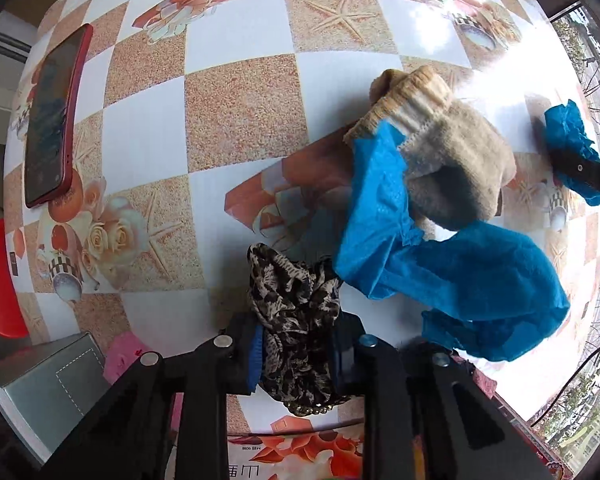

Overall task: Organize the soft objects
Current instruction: 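Lift the leopard scrunchie and blue glove and carry them toward the box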

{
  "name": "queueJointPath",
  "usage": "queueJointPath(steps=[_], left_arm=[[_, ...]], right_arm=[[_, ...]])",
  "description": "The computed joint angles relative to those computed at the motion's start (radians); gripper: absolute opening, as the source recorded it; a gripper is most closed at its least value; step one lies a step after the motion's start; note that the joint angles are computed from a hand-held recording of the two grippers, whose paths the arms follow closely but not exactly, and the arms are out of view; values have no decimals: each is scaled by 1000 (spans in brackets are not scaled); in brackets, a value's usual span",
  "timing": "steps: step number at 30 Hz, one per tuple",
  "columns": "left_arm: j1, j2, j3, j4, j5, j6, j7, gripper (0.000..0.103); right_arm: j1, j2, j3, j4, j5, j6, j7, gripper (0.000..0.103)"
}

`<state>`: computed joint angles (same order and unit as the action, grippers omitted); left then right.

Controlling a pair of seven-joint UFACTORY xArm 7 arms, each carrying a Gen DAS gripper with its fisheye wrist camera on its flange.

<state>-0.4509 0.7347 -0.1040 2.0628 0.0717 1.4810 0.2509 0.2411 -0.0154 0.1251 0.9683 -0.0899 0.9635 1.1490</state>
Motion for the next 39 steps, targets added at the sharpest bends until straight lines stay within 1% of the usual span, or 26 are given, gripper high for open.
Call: queueJointPath(steps=[3, 7, 11, 14, 15, 18, 21, 25, 28, 30, 32, 34, 36, 39], left_arm=[[18, -60, -5, -64, -19, -58, -7, 26], [37, -159, -14, -135, -17, -127, 26, 26], [72, -275, -32, -202, -64, -170, 60, 26], [91, -400, -48, -338, -115, -239, 65, 26], [84, -413, -56, -349, -126, -249, 53, 26], [112, -495, -63, -414, -185, -257, 98, 26], [142, -585, -61, -501, -235, -259, 190, 26], [181, -653, -40, -561, -275, -222, 334, 26], [214, -707, -14, -607, -290, -223, 439, 26], [239, -728, 7, -619, -304, -212, 491, 26], [265, -739, 25, -620, -315, -192, 529, 26], [289, -752, 41, -631, -320, -199, 557, 26], [311, -758, 55, -635, -322, -209, 576, 26], [343, -755, 73, -628, -330, -216, 577, 26]], right_arm=[[2, -63, 5, -37, 6, -41, 18, 38], [6, -173, 26, -67, 5, -46, 38, 38], [23, -263, 69, -69, 13, -25, 84, 38], [42, -309, 104, -60, 25, -5, 129, 38], [49, -310, 116, -47, 27, 1, 146, 38], [81, -318, 164, 7, 27, 60, 210, 38], [109, -278, 212, 98, -7, 119, 287, 38], [164, -169, 268, 255, -88, 209, 424, 38], [216, -63, 286, 374, -150, 222, 533, 38], [257, 31, 289, 479, -202, 242, 569, 38], [296, 109, 277, 562, -229, 230, 578, 38], [333, 187, 261, 651, -243, 232, 562, 38], [374, 274, 244, 769, -261, 273, 520, 38], [437, 406, 213, 964, -285, 337, 440, 38]])
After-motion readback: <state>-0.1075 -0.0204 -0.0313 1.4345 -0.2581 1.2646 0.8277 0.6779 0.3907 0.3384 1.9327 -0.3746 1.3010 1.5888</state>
